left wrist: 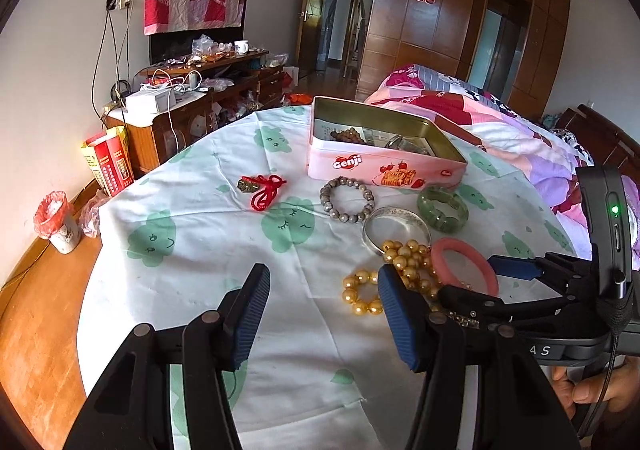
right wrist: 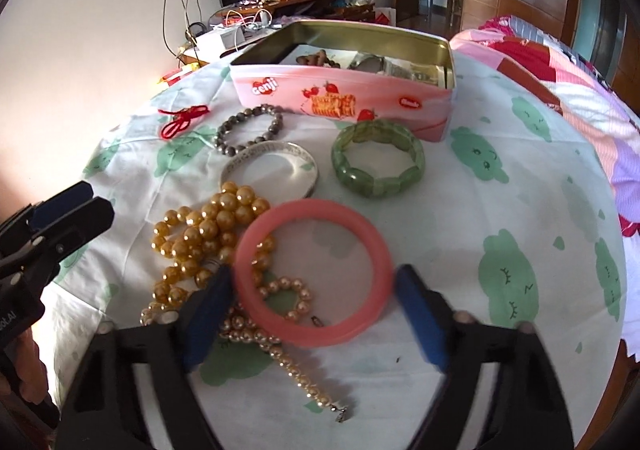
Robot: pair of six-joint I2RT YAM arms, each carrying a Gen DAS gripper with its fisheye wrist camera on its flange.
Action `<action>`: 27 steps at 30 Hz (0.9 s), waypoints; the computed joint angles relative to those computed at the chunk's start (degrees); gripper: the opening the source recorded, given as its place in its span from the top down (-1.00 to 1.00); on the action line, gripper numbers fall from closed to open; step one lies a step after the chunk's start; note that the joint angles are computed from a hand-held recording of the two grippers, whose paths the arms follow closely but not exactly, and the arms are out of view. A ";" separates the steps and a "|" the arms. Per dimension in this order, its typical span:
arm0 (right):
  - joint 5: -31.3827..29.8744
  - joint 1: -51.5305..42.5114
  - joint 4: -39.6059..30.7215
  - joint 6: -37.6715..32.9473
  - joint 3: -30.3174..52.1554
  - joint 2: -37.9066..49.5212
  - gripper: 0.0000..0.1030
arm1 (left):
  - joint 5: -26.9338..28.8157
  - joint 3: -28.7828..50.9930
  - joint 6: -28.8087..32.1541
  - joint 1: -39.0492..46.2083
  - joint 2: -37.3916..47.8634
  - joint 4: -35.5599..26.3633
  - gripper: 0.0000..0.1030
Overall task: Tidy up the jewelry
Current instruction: 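Grasp the gold pearl strand with the left tool while the right tool grasps the pink bangle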
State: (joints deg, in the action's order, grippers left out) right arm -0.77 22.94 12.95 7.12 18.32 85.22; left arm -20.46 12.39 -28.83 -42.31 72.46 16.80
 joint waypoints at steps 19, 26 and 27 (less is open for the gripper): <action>-9.88 -12.38 13.62 8.47 -10.28 -11.90 -0.59 | 8.50 13.73 3.35 -1.46 18.46 -2.19 -0.10; -15.09 -16.63 14.08 7.85 -9.77 -8.92 -0.59 | 4.64 14.39 5.72 -4.15 19.81 -2.04 0.57; -15.35 -16.88 14.12 7.88 -9.67 -8.55 -0.59 | 4.91 14.11 5.95 -4.11 19.58 -1.75 0.57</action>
